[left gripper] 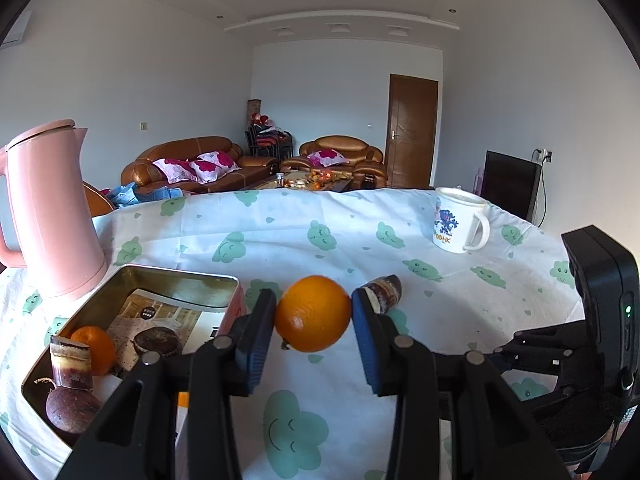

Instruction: Organize fruits

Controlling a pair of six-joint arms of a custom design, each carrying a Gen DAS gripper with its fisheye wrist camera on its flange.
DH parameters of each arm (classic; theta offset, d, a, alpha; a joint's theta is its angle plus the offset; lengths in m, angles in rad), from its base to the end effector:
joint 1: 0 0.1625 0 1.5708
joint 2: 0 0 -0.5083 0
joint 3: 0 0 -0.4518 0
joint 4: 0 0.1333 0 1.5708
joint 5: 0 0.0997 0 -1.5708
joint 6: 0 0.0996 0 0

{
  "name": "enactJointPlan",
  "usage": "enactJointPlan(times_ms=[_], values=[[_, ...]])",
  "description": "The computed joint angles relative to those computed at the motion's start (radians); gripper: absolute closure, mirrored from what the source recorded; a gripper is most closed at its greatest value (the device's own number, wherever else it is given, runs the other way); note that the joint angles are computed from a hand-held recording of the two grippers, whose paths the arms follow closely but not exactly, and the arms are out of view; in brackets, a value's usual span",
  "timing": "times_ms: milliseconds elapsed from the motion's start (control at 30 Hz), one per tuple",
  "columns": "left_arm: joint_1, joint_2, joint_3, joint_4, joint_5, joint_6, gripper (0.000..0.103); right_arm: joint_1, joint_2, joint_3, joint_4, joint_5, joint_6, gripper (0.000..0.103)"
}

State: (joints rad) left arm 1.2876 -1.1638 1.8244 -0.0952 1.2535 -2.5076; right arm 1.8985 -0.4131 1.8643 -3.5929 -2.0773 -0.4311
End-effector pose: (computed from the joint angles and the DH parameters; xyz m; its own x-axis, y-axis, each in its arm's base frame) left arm -0.0055 -0.6071 0.2172 -0.7056 0.3148 -0.6348 0.7046 0.4070 -0.5813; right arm 0.2898 -0.5884 -0.1014 -0.7157 -0.3631 0.5967 -0.6273 0.7099 -0.3204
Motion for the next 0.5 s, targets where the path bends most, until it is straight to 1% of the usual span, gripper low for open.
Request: enactJointPlan(times_ms=[133,300,400,500], values=[[0.0,0.0,0.0,0.0,0.001,0.0,0.062,0.004,0.003,0.002,-0.021,-0.006,-0.014,0.062],[-0.002,-0.003,0.005,-0.008,-0.006,0.003,0.062,0.021,0.019,0.011,-0.146,-0.022,-0.064,0.062],[-0.003,-0.011,0.014,-0.018,-0.018,0.008,0.062,0.029,0.019,0.014,-0.208,0.004,-0.082,0.062],[-0.001,-0.019,0.015,-0.019,-0.039,0.008,0.062,0.042,0.017,0.008,-0.237,0.027,-0.097,0.062]])
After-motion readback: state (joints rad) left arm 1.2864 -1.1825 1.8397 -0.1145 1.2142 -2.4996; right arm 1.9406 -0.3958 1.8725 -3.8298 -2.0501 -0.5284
